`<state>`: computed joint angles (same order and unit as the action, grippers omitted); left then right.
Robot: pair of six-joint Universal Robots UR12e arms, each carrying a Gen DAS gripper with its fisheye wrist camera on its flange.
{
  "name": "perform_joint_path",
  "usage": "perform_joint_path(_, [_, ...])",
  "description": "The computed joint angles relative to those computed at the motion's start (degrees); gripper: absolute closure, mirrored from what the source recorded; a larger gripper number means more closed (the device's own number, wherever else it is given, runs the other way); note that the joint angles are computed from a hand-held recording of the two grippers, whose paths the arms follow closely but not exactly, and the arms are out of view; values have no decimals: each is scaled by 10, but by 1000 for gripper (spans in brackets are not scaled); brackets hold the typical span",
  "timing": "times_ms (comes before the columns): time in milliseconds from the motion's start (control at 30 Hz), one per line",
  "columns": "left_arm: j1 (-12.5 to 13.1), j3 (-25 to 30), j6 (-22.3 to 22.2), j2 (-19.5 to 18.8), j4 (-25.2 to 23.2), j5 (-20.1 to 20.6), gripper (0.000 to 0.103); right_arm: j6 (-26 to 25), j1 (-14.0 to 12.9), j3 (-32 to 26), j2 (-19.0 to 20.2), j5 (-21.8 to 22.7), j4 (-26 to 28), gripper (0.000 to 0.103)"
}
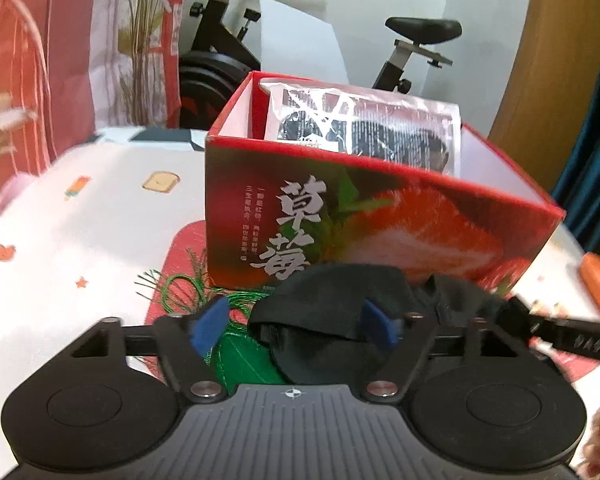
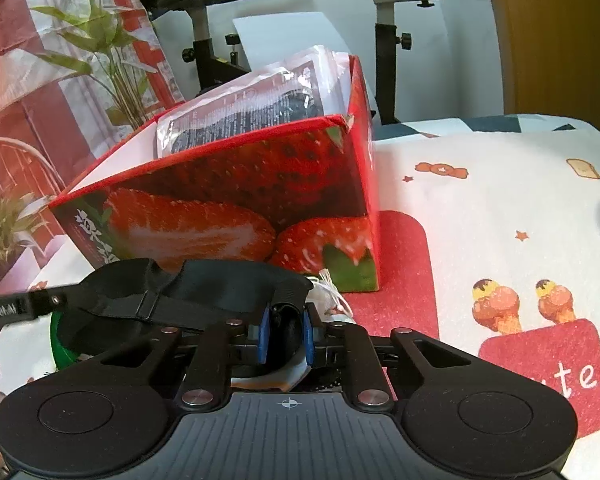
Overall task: Organize soft objects
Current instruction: 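Lift the black eye mask with the left gripper toward the red box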
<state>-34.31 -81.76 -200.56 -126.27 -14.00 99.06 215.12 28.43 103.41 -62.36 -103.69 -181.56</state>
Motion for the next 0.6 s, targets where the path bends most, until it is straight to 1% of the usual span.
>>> perform_joint_path(67, [10,-3,-19,2,6,-37,34,2,-1,1,0,2,0,87])
perform_joint_path(167, [27,1,-53,1,-8,-104,34,1,-1,1,0,2,0,87])
perform_joint_path(233, [35,5,-76,-1,-18,-131,34,2,-1,1,0,1,0,87])
perform_joint_path(300, [41,11,-102,-3,-34,-145,34,3,-1,1,0,1,0,87])
perform_joint_path(367, [45,15,-116,-5,-51,-152,34,4,-1,1,0,2,-1,87])
perform_joint_path(433, [47,20,-118,-8,-61,-157,34,5,-1,2,0,2,-1,87])
perform_joint_path(533, [51,26,-117,-13,-70,-181,34,6,-1,2,1,2,-3,87])
perform_joint_path(600, [48,29,-104,-14,-64,-178,39,5,-1,3,1,1,-4,87])
